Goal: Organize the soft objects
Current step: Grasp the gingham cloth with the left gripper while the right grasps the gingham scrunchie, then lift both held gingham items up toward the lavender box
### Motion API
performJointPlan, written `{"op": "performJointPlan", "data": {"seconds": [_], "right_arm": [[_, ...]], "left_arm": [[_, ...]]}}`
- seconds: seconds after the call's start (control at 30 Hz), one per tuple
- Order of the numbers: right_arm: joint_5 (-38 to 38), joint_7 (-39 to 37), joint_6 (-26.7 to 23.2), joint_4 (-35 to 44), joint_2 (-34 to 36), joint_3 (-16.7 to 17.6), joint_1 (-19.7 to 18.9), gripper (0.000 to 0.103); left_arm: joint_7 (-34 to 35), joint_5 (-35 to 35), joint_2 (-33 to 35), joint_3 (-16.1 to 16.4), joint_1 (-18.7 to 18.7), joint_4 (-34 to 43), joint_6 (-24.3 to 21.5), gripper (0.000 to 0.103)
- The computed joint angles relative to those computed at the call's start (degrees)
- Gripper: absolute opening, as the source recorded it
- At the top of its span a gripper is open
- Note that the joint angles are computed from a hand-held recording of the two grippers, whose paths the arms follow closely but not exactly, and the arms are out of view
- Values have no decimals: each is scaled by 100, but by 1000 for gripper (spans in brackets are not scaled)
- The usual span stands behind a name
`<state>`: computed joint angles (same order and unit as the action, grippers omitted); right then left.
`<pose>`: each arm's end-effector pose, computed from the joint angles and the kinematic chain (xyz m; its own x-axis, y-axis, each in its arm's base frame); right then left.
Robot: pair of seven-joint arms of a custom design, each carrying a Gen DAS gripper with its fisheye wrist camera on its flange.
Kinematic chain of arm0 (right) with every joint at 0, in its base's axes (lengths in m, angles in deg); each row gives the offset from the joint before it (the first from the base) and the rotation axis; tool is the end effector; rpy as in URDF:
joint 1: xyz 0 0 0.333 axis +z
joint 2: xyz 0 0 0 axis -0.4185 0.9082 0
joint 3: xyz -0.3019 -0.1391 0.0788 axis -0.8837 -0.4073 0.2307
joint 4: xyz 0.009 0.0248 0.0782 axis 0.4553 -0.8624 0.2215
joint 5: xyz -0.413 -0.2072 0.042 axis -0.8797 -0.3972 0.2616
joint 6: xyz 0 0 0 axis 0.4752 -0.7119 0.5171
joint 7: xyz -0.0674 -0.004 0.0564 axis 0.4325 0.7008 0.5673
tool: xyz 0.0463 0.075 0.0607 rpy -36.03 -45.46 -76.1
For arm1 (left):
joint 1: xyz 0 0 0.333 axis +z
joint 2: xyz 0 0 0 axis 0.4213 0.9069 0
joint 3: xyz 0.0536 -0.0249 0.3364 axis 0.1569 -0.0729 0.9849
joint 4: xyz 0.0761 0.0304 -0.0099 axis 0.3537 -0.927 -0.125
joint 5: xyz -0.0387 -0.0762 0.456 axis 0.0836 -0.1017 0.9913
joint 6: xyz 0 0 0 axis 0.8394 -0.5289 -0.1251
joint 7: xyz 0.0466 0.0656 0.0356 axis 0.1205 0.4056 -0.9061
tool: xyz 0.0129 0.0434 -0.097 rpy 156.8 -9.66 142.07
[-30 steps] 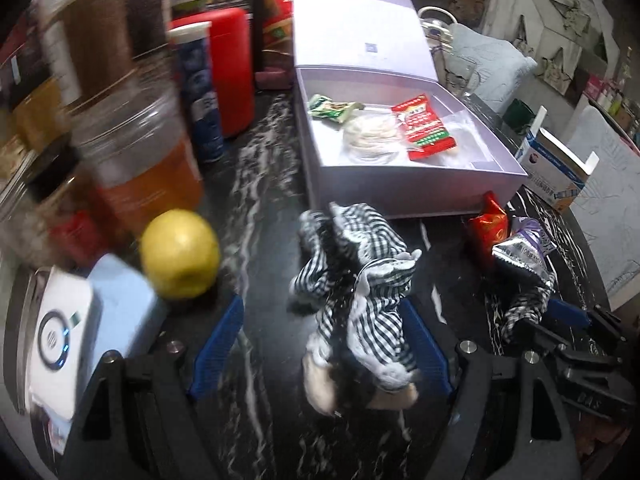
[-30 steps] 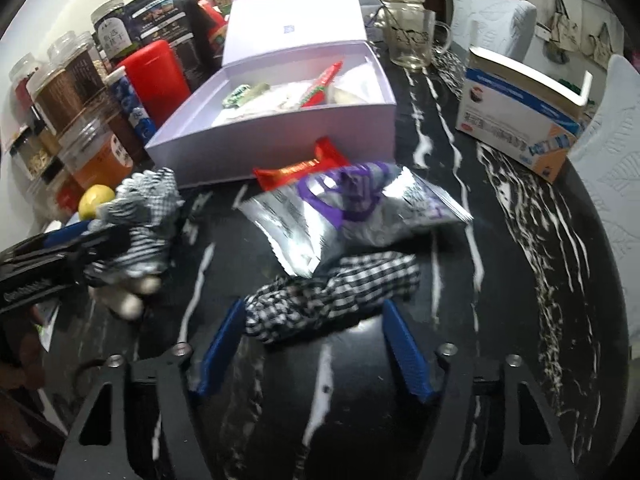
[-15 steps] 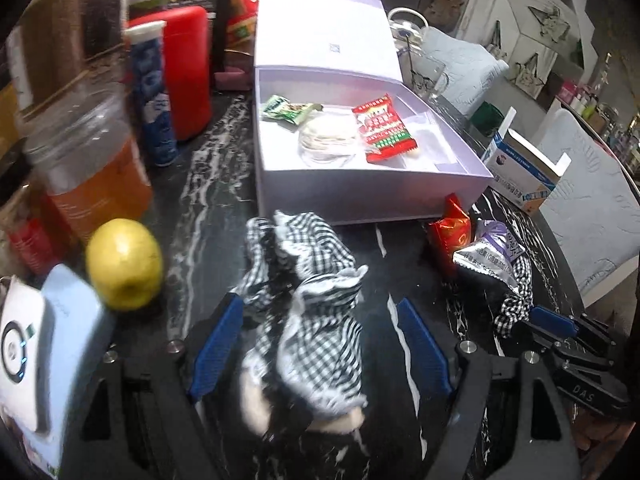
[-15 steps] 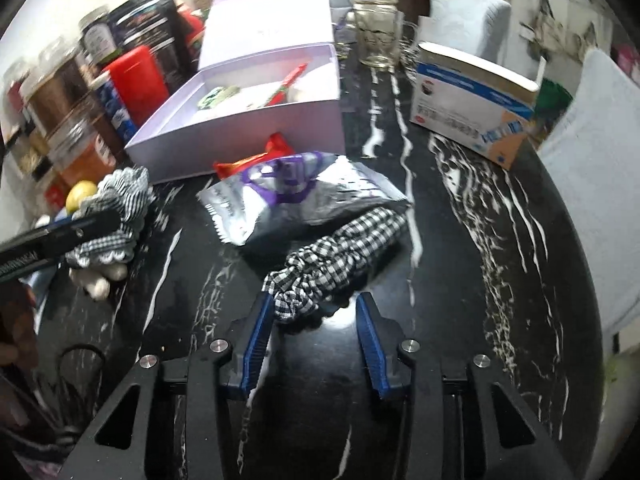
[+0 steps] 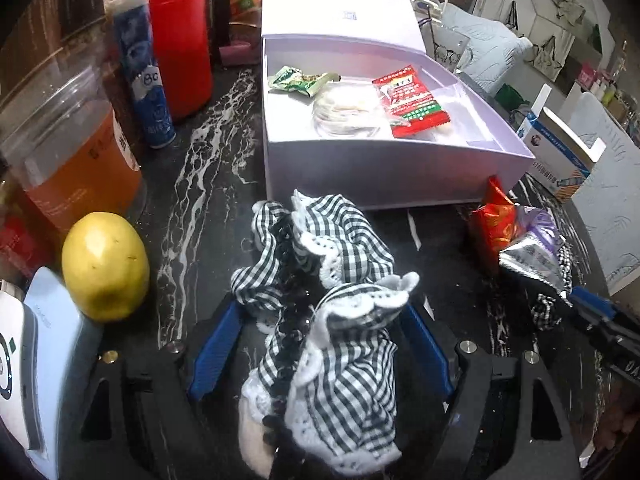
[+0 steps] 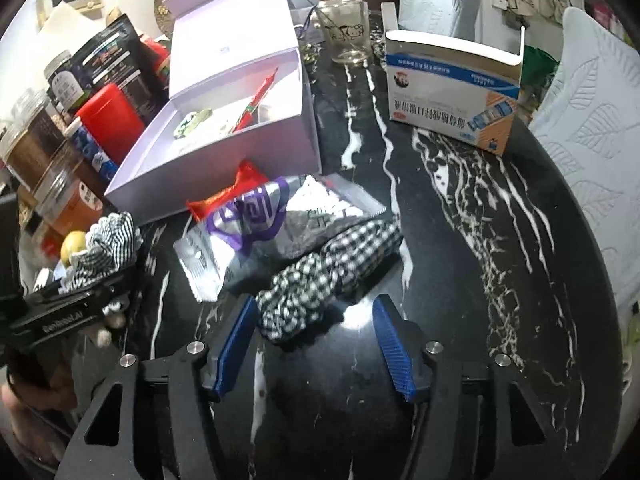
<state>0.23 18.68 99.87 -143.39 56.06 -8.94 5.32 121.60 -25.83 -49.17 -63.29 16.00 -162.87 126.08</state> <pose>0.4303 0.2764 0.4494 0.4087 -0.8842 -0.2261 -0.8081 -0.2354 -0.5400 0.3780 -0.1793 0.4360 0.3019 -0.9464 0.1151 -0.7933 -0.3164 -0.5201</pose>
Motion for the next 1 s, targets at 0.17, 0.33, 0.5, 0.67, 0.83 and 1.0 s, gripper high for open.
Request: {"op": "performJointPlan", "data": {"seconds": [0.17,0.33,0.5,0.67,0.83,1.0], "right_arm": [[65,80,-6,104,121,-28,-29,60],[-145,550,190,216,297,183,-284,60],[-603,723,108,356,469,264,-365,60],[-706,754,331,230,427,216,-299,44],[-948,781,392,53,281,237,-389,31],[-977,649,416,-123,84,163,-304,26]], "left_arm": [[-173,171,27,-141,118,28,-14,74],[-377,32,-59,-33,81,-60,180,57],[-482,111,-130,-122,74,-78,129,41],[-429,107,-212,-121,24,-119,132,40],[-399,152,-278,-125,-29,-155,230,40],[-433,56,-389,-174,-144,-197,189,40]]}}
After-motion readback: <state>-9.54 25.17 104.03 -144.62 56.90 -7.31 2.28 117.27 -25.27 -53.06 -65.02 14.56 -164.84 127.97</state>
